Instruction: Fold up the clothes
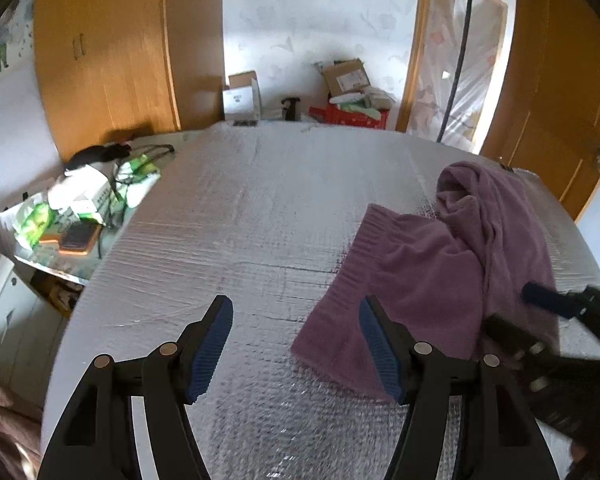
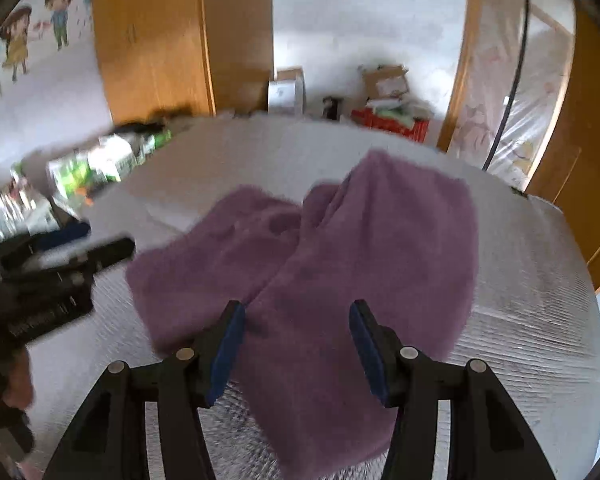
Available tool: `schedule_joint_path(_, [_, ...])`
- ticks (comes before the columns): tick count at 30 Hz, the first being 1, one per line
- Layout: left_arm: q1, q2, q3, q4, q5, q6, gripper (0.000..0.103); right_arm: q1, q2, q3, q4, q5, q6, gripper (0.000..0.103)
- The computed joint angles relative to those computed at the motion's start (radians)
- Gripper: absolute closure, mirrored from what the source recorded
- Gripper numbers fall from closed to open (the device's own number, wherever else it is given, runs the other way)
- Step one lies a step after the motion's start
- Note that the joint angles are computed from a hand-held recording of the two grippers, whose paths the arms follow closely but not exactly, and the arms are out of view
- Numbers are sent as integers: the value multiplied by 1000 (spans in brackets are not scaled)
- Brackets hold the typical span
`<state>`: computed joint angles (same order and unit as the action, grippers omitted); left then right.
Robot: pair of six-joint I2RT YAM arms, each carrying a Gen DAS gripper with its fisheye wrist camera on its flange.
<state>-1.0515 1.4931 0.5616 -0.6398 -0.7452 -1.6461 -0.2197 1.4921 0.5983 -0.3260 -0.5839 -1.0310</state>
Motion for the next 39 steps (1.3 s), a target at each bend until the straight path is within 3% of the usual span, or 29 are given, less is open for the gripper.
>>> schedule_joint_path(4, [45,24,-34,114,39,69,40,-10,54,7,20,-2,-1,49])
schedule_joint_path(6, [63,44,-51,162,67,92,42,-27,62,12,10,-14,-24,62])
schedule_joint_path(8, [72,48,-71,204,85,99,43,-45,59,19,-8,-32,-44,82])
schedule_joint_path(13, [89,73,-96,265,110,109,43,-107,43,62,-88,-95,-73,102])
schedule_joint_path(23, [67,85,-104,268,113,65,43,-282,109,223,-183,-169,-121,102])
schedule_joint_path(30, [69,69,-95,241,105,68,43,-365,198,367,-138,-173,-4,103])
schedule_joint_path(34, [93,42,-88,219,81,77,44,-366,225,398,-286,-213,-141,101])
schedule_joint_path(36, [111,3,-114,261,91,97,45,-359,239,402,-387,-231,-245,87])
schedule_joint_path(38, [122,-25,-118,274,89,113,45,-345,229,363,-422,-228,-320,63])
schedule_joint_path(39, [121,-28,-113,269,78,115,45,-339,218,333,-429,-220,-361,61])
